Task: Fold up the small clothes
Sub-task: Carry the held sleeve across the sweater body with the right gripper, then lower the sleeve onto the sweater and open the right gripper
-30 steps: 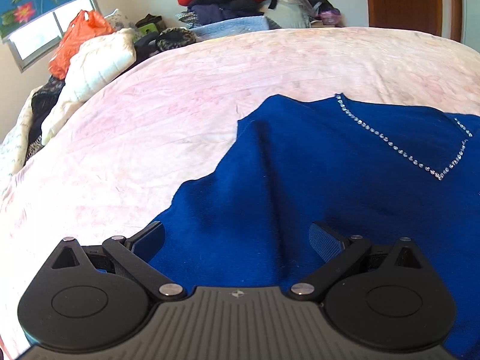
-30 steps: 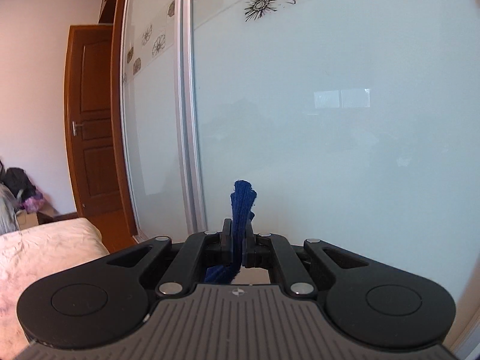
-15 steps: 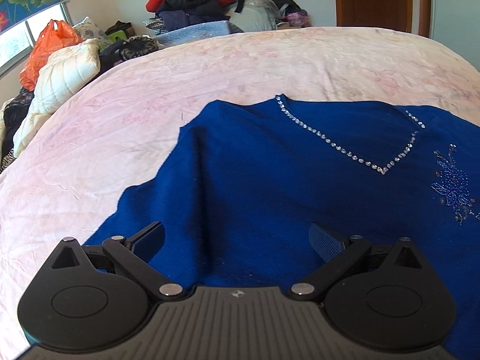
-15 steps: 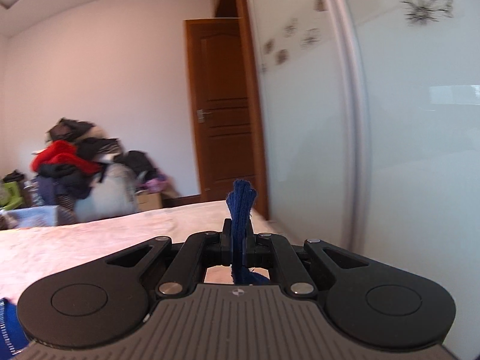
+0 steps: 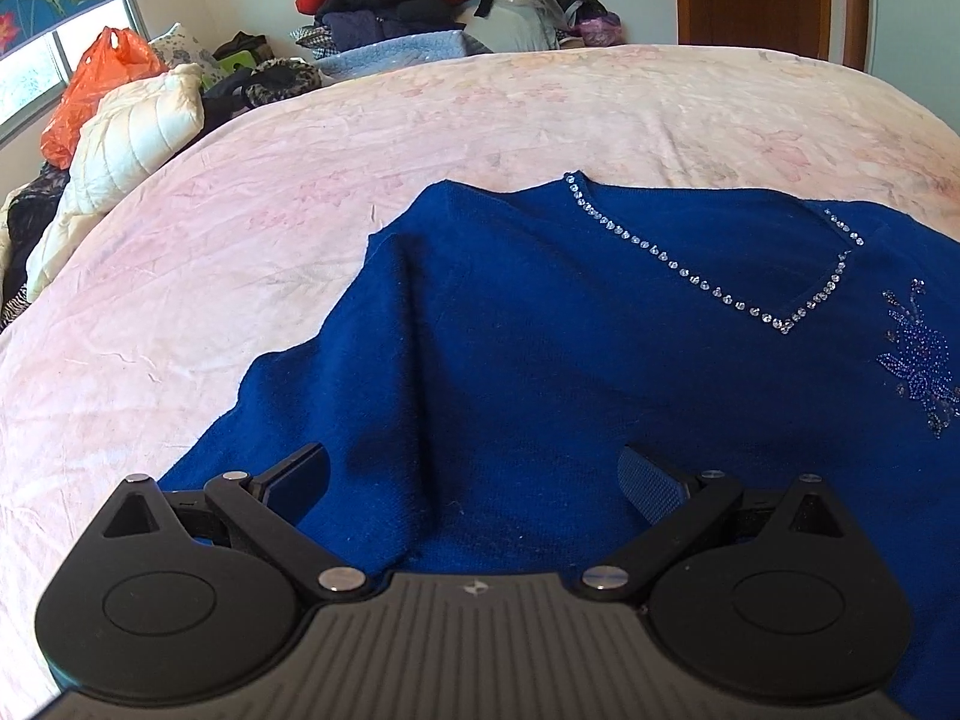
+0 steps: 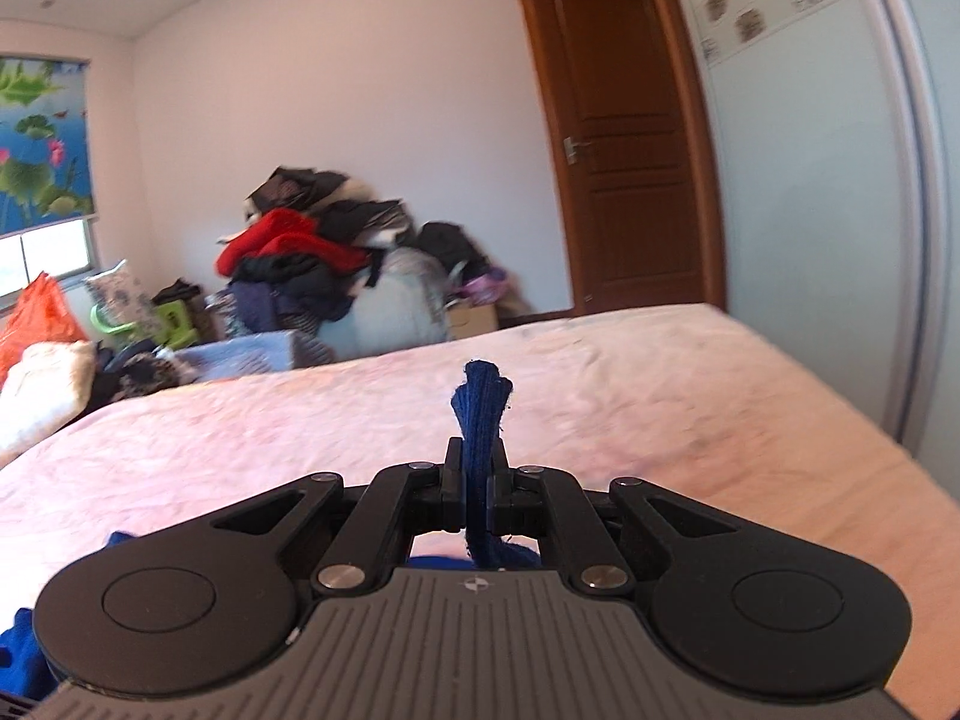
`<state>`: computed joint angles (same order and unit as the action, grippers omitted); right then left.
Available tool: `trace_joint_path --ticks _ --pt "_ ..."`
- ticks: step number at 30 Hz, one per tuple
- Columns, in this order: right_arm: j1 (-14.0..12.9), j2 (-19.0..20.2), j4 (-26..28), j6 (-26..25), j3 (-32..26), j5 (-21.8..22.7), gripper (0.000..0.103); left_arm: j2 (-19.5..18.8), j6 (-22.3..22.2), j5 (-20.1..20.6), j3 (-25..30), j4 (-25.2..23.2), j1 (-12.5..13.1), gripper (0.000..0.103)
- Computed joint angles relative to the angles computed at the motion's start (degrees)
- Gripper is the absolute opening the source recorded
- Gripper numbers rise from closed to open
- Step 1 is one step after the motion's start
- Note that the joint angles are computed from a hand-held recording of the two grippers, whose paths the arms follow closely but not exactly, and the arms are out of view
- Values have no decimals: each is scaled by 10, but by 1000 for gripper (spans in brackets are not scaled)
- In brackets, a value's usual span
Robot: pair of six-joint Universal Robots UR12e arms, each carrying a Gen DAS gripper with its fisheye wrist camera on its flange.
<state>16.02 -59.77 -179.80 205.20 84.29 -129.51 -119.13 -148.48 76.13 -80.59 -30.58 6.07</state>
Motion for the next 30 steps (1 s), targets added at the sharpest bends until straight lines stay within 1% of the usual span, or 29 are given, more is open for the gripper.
trace_joint_path --ticks 4,8,17,22,30 --pt "5 19 27 -11 -35 36 9 -2 1 1 2 -3 2 103" --pt "11 36 48 -18 -64 58 9 -4 -1 2 4 -6 5 103" --pt "14 68 107 -26 -127 106 9 -5 -6 -7 8 -13 12 103" --pt "20 94 134 -40 -172 134 9 -3 -5 -11 7 -16 17 103" --pt "31 133 179 -66 -236 175 9 -4 -15 -13 10 -27 26 103"
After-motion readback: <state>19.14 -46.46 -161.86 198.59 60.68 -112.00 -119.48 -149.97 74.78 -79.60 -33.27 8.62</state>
